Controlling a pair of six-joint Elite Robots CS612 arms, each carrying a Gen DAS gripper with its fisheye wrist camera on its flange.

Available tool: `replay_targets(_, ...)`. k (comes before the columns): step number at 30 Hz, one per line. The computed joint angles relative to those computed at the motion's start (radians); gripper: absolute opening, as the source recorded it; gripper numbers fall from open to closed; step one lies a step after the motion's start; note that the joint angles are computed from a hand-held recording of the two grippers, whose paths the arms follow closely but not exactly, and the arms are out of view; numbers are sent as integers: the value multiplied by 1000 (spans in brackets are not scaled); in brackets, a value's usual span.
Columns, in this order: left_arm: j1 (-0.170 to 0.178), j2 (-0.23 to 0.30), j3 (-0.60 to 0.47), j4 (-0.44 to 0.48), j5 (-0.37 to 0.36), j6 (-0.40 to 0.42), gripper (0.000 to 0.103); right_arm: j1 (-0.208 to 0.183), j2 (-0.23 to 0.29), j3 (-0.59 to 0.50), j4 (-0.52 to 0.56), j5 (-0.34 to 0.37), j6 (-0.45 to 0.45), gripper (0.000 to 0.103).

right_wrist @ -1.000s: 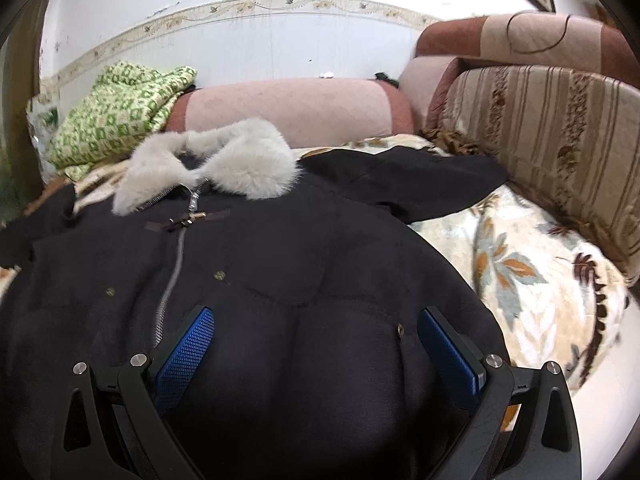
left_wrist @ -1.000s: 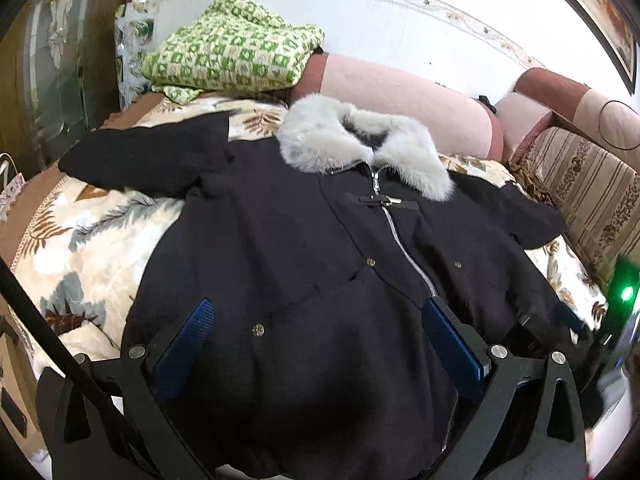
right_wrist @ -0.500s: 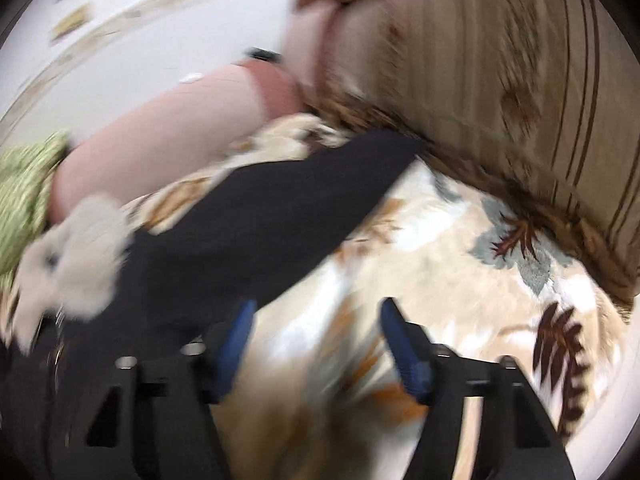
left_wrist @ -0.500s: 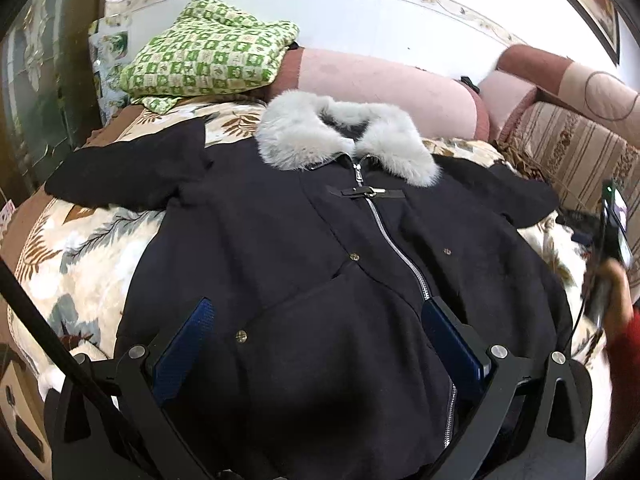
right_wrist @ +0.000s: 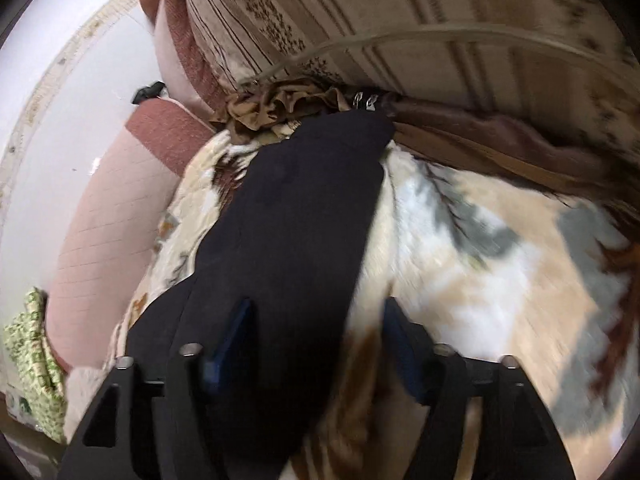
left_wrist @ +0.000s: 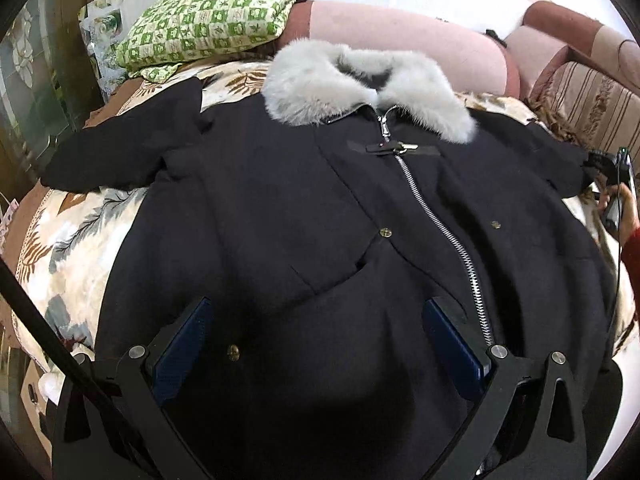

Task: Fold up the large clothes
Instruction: 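Grasp the coat sleeve with the right gripper and lift it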

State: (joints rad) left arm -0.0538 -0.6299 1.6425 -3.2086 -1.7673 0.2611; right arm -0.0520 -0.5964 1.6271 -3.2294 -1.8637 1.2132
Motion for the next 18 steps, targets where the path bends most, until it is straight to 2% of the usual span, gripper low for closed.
replay_targets(2, -4, 4, -2, 4, 10, 12, 103, 0, 8, -17, 15, -32, 3, 79)
replay_targets(3, -5, 5, -2, 5, 13, 19, 103, -2, 9, -20, 10, -27, -6, 72)
replay_targets(4, -6, 6, -2, 4, 16, 24, 103, -8, 11, -17, -9, -9, -21, 48)
replay_targets(5, -6, 7, -1, 2, 17, 27, 103, -14, 2, -11, -8, 20, -28, 43)
replay_targets(6, -5, 7, -1, 0, 17, 29, 103, -14, -4, -7, -8, 14, -30, 27)
replay_targets(9, 2, 7, 2, -17, 5, 21, 103, -11, -50, 60, -99, -13, -29, 3)
replay_targets(12, 12, 4, 6, -29, -18, 6, 103, -1, -99, 113, -114, -63, -14, 3)
replay_targets(15, 24, -2, 15, -45, -43, -8, 103, 29, -155, 148, -51, -181, -6, 1)
replay_targets(18, 36, -6, 27, -79, -63, -22, 103, 48, -206, 181, -25, -226, -5, 1)
